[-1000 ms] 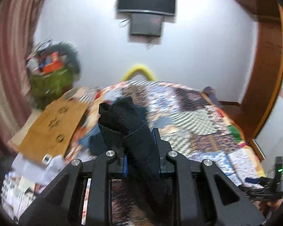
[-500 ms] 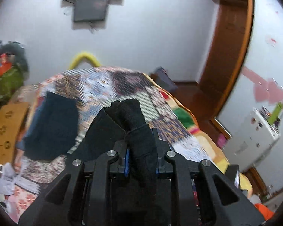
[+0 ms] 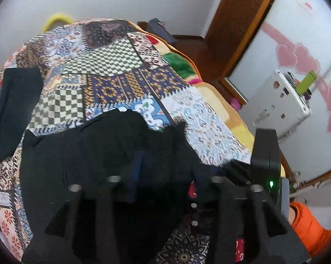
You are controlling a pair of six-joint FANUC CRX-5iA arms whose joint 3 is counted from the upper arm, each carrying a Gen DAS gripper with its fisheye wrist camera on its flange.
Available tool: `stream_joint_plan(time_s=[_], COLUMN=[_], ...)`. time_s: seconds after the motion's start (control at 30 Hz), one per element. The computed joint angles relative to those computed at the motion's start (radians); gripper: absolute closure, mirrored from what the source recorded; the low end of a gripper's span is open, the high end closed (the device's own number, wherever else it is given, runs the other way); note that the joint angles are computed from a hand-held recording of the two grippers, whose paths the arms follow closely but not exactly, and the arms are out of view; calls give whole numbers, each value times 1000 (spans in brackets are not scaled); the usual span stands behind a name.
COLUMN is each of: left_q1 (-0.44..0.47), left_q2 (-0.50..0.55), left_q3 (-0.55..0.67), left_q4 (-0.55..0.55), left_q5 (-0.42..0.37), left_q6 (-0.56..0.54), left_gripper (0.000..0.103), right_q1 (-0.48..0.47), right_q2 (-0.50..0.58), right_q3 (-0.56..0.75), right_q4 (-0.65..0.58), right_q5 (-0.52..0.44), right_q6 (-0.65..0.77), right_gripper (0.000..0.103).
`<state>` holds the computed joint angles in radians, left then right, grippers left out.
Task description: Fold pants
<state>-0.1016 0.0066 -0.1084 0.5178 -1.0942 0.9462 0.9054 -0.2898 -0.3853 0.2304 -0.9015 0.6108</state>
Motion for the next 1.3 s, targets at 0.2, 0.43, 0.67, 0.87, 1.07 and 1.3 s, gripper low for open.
stream_joint_plan(time_s=[0.2, 0.43, 0.67, 0.87, 1.07, 1.3], left_q1=[27, 101, 142, 113, 167, 280], left_q2=[-52, -22, 178, 333, 308, 122], left_q3=[-23, 61, 304, 433, 326, 100], left_q4=[-19, -149, -352, -514, -478, -405], left_q5=[50, 166, 116, 4, 16, 86], left_q6=[-50, -9, 141, 198, 176, 20], left_gripper=[25, 10, 10, 10, 5, 5], right_q1=[-7, 8, 34, 37, 40, 46], right_q2=[-21, -61, -78, -77, -82, -113], right_q3=[1, -16, -25, -16, -23, -45], right_q4=[-23, -15, 31, 55, 87, 127], right_q5=[-2, -8, -40, -63, -79, -68], right_q6=[-1, -30, -66, -70, -95, -132], right_gripper=[35, 35, 35, 35, 34, 33])
